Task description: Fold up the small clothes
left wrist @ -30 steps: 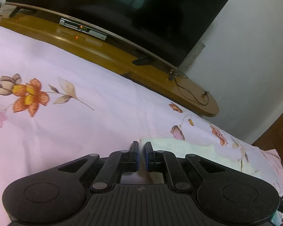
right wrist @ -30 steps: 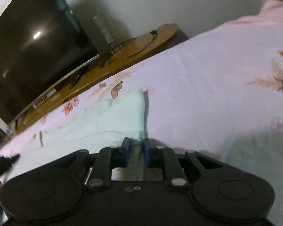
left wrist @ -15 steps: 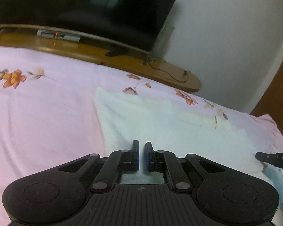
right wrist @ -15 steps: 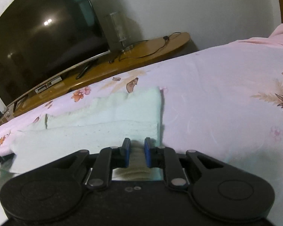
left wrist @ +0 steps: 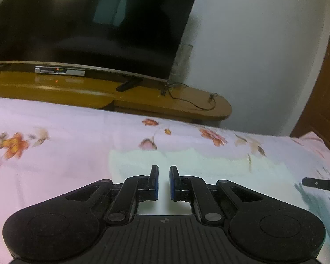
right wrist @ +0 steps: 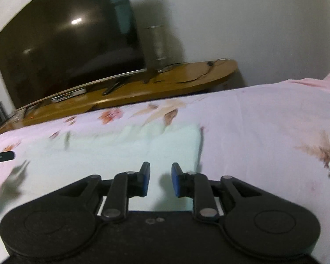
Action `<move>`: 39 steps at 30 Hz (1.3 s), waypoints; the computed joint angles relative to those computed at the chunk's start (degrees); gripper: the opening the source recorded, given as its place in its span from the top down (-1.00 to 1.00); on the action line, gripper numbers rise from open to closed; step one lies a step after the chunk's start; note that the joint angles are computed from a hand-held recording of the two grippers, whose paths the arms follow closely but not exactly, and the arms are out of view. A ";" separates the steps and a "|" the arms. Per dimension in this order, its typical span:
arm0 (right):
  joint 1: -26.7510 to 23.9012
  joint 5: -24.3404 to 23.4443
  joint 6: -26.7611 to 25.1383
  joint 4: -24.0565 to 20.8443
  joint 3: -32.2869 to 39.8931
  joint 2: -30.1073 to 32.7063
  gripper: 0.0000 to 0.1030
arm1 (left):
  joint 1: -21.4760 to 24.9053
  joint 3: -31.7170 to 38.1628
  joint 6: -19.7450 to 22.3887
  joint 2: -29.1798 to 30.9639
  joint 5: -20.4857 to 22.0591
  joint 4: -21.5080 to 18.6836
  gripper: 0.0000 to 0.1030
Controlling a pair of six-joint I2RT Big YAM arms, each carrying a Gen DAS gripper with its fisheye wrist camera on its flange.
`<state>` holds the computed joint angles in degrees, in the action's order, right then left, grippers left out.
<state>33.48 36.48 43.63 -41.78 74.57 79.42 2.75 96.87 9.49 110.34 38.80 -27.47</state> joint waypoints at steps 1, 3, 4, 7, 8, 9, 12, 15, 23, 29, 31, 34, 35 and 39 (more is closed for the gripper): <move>-1.22 -1.02 -0.03 0.94 0.70 0.87 0.55 | -0.68 2.19 -1.02 1.83 -1.65 -0.91 0.84; -3.15 -2.57 -0.01 0.13 2.79 3.29 0.55 | -1.85 5.89 1.76 5.07 -6.41 -5.14 0.82; -3.96 -3.52 0.26 -3.04 4.57 4.99 0.57 | -1.49 5.33 2.07 5.30 -5.19 -4.21 0.82; -4.44 -4.42 -1.10 -4.86 4.55 5.74 0.59 | -0.16 4.07 0.71 3.69 -3.38 -4.81 0.81; -4.11 -4.11 -0.91 -5.57 4.76 5.33 0.59 | 0.62 1.32 -0.32 1.67 -1.97 -2.44 0.69; -3.25 -2.84 -0.51 -5.42 4.40 4.54 0.57 | 1.23 -1.43 0.81 -0.35 -0.34 -0.69 0.53; -0.06 -1.05 -3.35 -0.13 0.60 1.16 0.46 | 0.75 -7.29 6.31 -3.75 -3.33 1.10 -0.29; 0.88 -1.01 -3.52 -4.96 1.62 4.30 0.40 | -0.39 -10.05 10.09 -4.36 -7.32 2.11 -0.30; 1.38 0.30 -2.56 -8.83 4.88 5.97 0.39 | -0.10 -9.74 11.02 -4.96 -7.95 1.06 -0.30; 1.86 0.33 -0.38 -8.30 3.80 4.10 0.41 | -0.63 -9.38 10.58 -4.91 -8.50 1.09 -0.30; 2.81 2.16 -1.62 -6.57 3.23 3.17 0.41 | -0.91 -10.16 11.76 -5.56 -8.70 1.67 -0.30; 2.72 2.11 -2.37 -6.74 3.14 3.16 0.41 | -1.06 -10.48 12.63 -5.59 -9.07 1.54 -0.30; 2.36 1.25 -1.62 -7.39 3.16 3.38 0.41 | -1.00 -10.35 12.48 -5.44 -8.90 1.35 -0.30; 2.03 0.31 -0.83 -8.88 3.02 3.96 0.40 | -0.88 -9.81 12.21 -5.12 -8.47 0.82 -0.30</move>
<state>35.50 36.79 42.80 -50.66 77.58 83.38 1.87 87.07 21.69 105.22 30.32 -26.65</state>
